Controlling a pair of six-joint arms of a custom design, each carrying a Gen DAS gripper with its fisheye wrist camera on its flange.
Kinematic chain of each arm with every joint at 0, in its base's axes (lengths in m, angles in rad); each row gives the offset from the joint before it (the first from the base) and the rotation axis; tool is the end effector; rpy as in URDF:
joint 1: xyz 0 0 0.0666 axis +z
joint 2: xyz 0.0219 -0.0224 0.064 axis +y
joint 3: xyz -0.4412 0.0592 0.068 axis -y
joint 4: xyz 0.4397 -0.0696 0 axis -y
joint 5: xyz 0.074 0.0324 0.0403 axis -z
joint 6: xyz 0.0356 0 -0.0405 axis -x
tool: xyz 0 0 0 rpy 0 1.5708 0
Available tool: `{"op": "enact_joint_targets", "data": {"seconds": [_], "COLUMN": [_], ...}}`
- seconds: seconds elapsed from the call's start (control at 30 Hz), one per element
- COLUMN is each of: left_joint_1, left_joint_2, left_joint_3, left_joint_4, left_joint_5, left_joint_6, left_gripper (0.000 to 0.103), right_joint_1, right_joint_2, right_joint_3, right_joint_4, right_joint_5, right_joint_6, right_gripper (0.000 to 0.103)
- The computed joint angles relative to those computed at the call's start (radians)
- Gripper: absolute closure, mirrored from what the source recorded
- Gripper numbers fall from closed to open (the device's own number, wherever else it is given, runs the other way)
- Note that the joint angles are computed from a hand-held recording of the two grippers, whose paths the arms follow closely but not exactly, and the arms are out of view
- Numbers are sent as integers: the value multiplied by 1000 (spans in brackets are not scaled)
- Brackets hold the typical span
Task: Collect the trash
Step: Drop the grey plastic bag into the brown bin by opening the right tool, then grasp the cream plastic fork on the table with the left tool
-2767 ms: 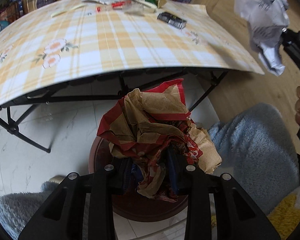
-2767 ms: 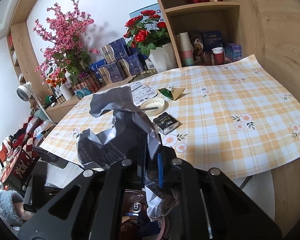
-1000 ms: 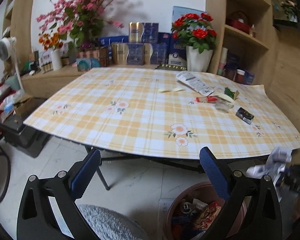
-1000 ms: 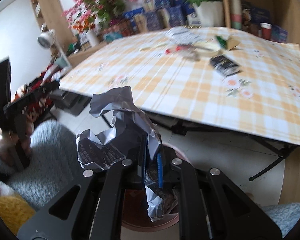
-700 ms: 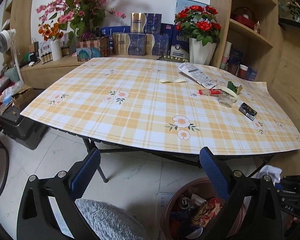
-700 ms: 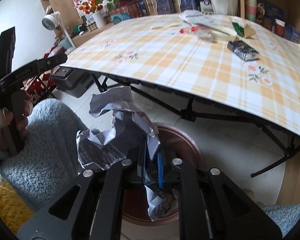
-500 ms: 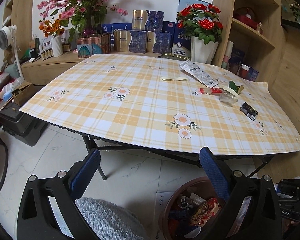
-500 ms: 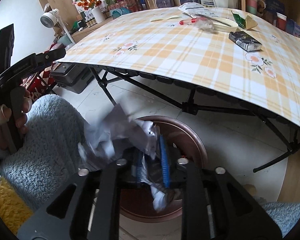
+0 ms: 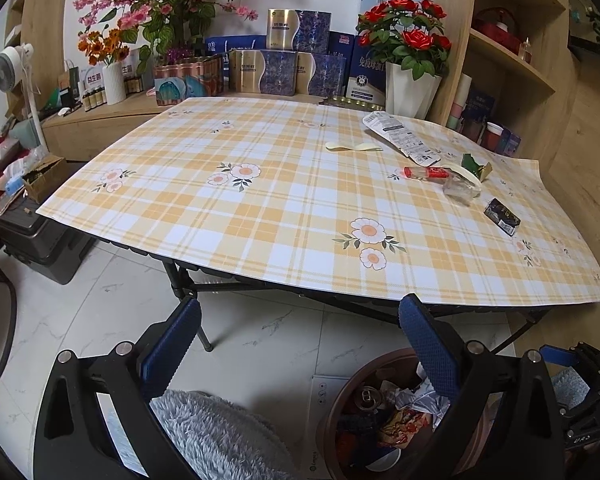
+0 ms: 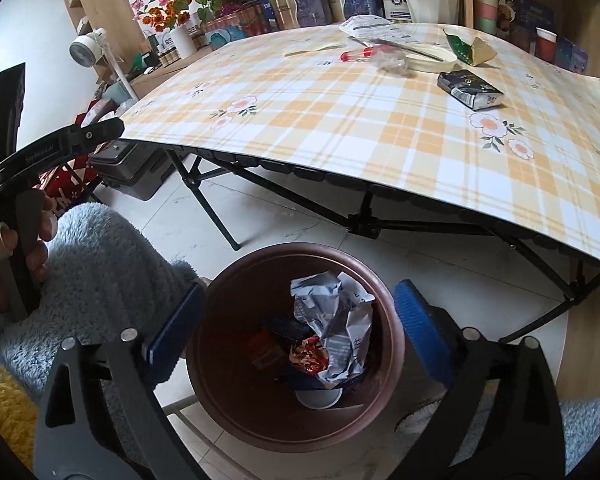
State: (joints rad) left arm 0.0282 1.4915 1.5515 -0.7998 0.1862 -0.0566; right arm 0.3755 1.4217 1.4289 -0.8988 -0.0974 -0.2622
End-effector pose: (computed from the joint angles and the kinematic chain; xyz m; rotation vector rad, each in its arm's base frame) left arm 0.5740 0.0092 0.5285 0.1273 2.2974 -0.1715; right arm 0.4937 0.1979 0.4949 -0.1844 2.4915 0.3923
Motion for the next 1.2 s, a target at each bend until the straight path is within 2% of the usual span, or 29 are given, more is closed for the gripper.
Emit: {"op": "enact_joint_targets", "data": {"seconds": [0.5, 0.6, 0.73, 0.8, 0.87, 1.0, 1.1, 1.17, 1.2], "left_joint_1": [-6, -5, 6, 14, 16, 12, 5, -9, -14], "left_joint_2": [5, 5, 6, 5, 12, 79, 140, 204, 245], "left_joint_3": [7, 10, 19, 18, 30, 142, 232, 323, 381], "left_joint_4": [-7, -9, 4, 47, 79, 20, -19, -55, -85], "left_joint_5": [0, 12, 56, 80, 88, 118, 135, 110, 121], "left_joint_6": [-8, -12, 4, 28, 28, -21, -62, -99, -116], "left_gripper": [6, 6, 6, 6, 6, 6, 6, 6, 6], "right_joint_1": [-24, -24, -29, -37, -55, -98, -139, -163, -173], "right_joint_2": [-17, -11, -5, 0, -3, -7, 26, 56, 74], "right_joint_3": [-6, 17, 52, 70, 79, 88, 130, 165, 185], "right_joint_4": [21, 2, -17, -22, 6, 81, 98, 95, 90], "right_joint_5": [38, 80, 186, 230, 229, 178, 154, 144, 145], "right_joint_6": [-73, -78, -67, -53, -26, 9, 7, 10, 17], "right_gripper": [6, 6, 6, 6, 6, 6, 6, 6, 6]}}
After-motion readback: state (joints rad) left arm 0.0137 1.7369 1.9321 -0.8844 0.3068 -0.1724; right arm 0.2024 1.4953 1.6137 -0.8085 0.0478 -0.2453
